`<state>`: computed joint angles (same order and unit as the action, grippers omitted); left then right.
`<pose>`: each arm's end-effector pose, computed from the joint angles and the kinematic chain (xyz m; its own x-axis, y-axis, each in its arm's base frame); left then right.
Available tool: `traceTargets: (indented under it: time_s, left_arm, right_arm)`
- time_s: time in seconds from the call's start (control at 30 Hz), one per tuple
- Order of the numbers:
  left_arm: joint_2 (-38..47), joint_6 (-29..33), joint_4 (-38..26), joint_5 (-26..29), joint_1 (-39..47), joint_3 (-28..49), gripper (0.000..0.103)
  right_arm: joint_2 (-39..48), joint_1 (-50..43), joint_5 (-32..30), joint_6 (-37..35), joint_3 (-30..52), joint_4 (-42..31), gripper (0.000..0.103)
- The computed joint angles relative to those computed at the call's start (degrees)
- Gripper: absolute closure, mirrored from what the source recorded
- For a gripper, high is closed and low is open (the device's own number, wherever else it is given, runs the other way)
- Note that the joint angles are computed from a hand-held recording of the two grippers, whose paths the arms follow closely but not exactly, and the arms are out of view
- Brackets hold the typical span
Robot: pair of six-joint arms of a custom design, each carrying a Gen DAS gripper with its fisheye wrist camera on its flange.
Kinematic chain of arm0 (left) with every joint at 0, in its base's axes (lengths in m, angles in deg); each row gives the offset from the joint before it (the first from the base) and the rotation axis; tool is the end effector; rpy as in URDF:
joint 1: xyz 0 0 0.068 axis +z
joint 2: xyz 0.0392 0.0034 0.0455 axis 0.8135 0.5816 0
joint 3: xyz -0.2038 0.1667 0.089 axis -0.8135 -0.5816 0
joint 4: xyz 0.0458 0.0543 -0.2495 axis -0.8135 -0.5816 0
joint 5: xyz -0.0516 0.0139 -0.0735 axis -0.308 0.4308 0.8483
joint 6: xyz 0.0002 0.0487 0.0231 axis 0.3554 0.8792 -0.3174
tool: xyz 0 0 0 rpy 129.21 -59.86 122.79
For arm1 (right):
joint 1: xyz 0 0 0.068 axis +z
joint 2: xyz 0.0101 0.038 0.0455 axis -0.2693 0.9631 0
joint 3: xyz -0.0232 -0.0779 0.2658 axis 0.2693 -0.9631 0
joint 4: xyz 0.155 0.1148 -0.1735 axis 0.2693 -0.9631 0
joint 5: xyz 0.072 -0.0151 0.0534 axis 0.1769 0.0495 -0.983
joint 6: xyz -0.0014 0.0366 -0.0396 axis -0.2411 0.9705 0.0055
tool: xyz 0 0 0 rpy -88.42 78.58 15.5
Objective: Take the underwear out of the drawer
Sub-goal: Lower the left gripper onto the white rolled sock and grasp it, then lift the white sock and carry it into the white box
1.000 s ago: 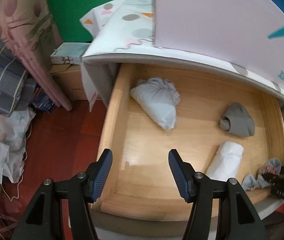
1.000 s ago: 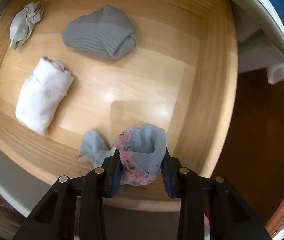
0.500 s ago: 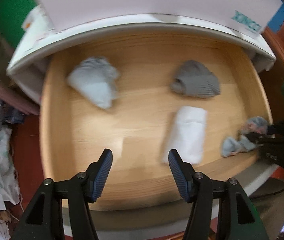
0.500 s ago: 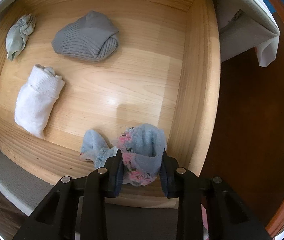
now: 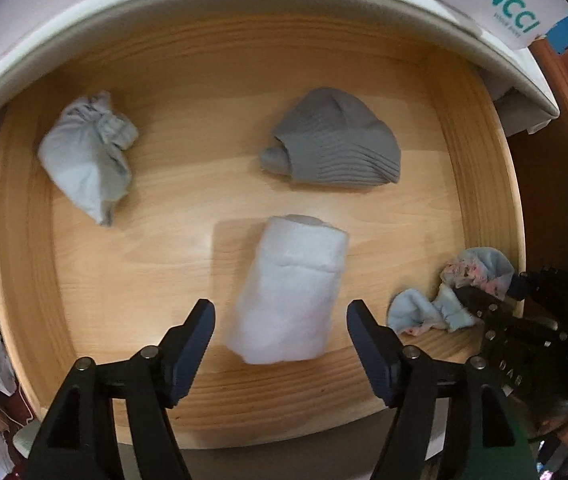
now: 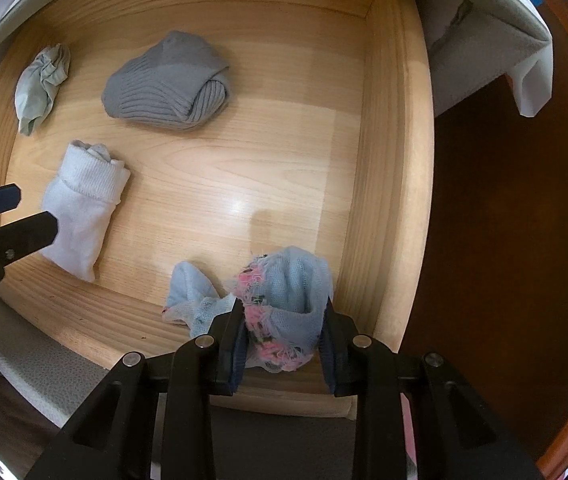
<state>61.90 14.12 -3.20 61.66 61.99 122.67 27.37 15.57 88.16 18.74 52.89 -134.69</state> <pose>0.1862 0.0194 0.1333 -0.9879 0.1515 -0.0341 0.1549 0.9774 -0.1439 0.2777 0.1682 0.1821 -0.9640 -0.2242 0.1428 -0.2325 0.9716 -0.0436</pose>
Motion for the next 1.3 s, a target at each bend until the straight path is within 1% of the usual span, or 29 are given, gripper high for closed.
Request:
traceTargets:
  time_s: [0.2, 0.27, 0.33, 0.47, 0.57, 0.6, 0.7, 0.8, 0.83, 0.9, 1.1, 1.3]
  left_arm:
    - [7.2, -5.7, 3.7, -1.9, -4.9, 1.0, 0.033]
    - [11.2, -7.7, 4.4, -3.8, -6.4, 2.0, 0.033]
    - [13.7, -8.4, 5.2, -5.4, -7.3, 2.5, 0.033]
    - [14.8, -8.9, 7.0, -5.3, -7.9, 2.4, 0.033]
    - [15.0, -8.9, 7.2, -5.1, -6.5, 2.6, 0.033]
    - [15.8, -8.1, 6.3, -5.2, -5.3, 3.9, 0.033]
    - [17.1, -6.5, 6.5, -4.9, -3.1, 4.6, 0.042]
    - [17.1, -6.3, 6.4, -5.3, -1.7, 4.9, 0.047]
    - [16.5, -5.7, 7.2, -5.5, -1.1, 3.5, 0.048]
    - [16.0, -4.6, 7.2, -5.5, 0.3, 3.4, 0.05]
    - [13.2, -1.5, 8.1, -7.5, 4.0, 2.0, 0.055]
    - [10.5, 1.6, 9.0, -7.7, 7.5, 0.5, 0.055]
  right_arm:
    - [0.6, 0.0, 0.4, 0.3, 1.1, -0.9, 0.076]
    - [0.7, 0.5, 0.4, 1.0, 0.6, -0.4, 0.076]
    - [1.1, 0.6, 0.4, 1.1, 0.7, -0.4, 0.076]
    - [1.6, 1.1, 0.7, 1.4, 0.8, -0.1, 0.075]
    - [1.8, 1.5, 0.7, 1.8, 0.4, 0.6, 0.075]
    - [1.9, 1.5, 0.7, 1.9, 0.3, 0.7, 0.075]
    - [2.1, 1.7, 0.7, 2.4, 0.3, 0.8, 0.075]
    - [2.9, 1.8, 1.2, 2.7, 1.2, -0.4, 0.075]
    - [3.0, 1.8, 1.2, 2.8, 1.5, -0.5, 0.075]
    - [3.2, 1.8, 1.2, 2.8, 1.7, -0.6, 0.075]
    - [3.5, 1.9, 1.3, 2.7, 1.9, -0.7, 0.075]
    - [3.8, 1.9, 1.5, 2.8, 2.1, -0.8, 0.075]
